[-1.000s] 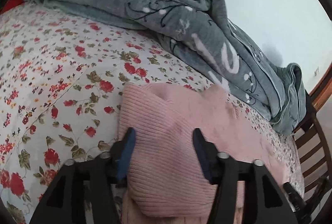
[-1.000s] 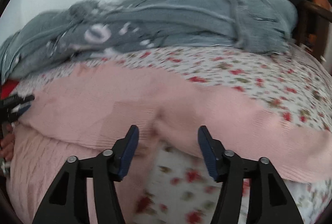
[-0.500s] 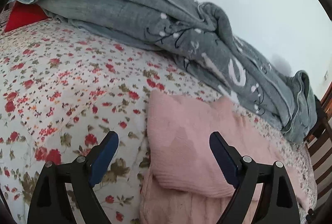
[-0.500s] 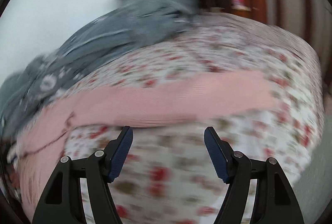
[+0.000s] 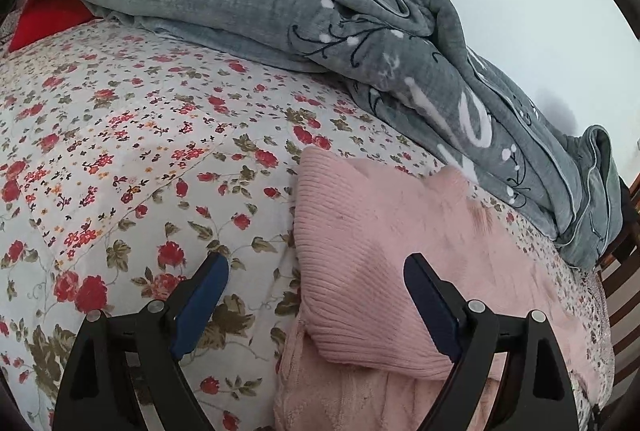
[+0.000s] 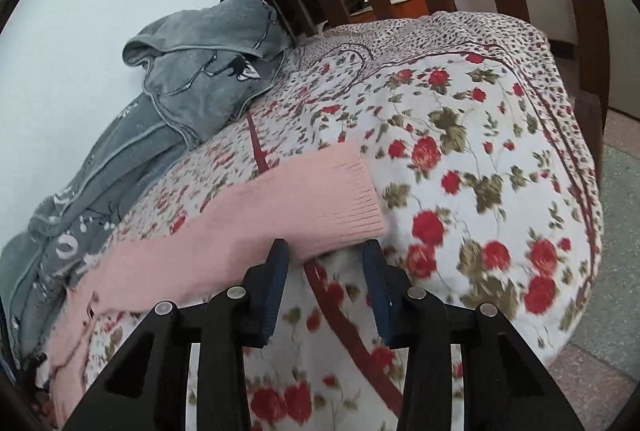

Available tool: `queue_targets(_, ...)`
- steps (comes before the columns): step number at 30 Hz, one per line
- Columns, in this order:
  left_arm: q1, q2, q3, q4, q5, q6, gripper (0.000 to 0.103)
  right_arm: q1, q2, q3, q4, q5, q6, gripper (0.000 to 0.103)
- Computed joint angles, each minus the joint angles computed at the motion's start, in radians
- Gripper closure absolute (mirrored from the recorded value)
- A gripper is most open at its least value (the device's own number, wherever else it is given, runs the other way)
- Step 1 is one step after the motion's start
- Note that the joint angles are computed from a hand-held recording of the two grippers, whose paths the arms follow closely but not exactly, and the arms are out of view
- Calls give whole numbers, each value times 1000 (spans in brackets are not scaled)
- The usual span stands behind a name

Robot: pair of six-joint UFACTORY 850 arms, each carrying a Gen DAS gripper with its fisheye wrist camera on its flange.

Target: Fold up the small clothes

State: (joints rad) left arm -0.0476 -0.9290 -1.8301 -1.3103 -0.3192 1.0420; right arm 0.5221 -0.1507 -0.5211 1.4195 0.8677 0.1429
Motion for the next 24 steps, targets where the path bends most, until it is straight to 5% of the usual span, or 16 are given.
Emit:
queue_targets(4, 0, -3, -4, 10, -1, -11, 14, -25, 6, -3, -62, 16, 21, 66)
queue_targets(7, 1, -2, -2, -2, -1, -3, 14, -62, -6, -18, -102, -14, 20, 97)
queue_targets(10, 7, 9, 17, -78, -2, 54, 14, -57, -1, -44, -41, 19, -62, 97)
queue_targets(16, 37, 38, 66, -268, -49, 177, 14, -9, -15, -228, 169, 138, -518, 98)
queue_targets(24, 62, 47, 80, -183, -58, 69, 14, 57, -210, -670, 175, 185, -958, 98)
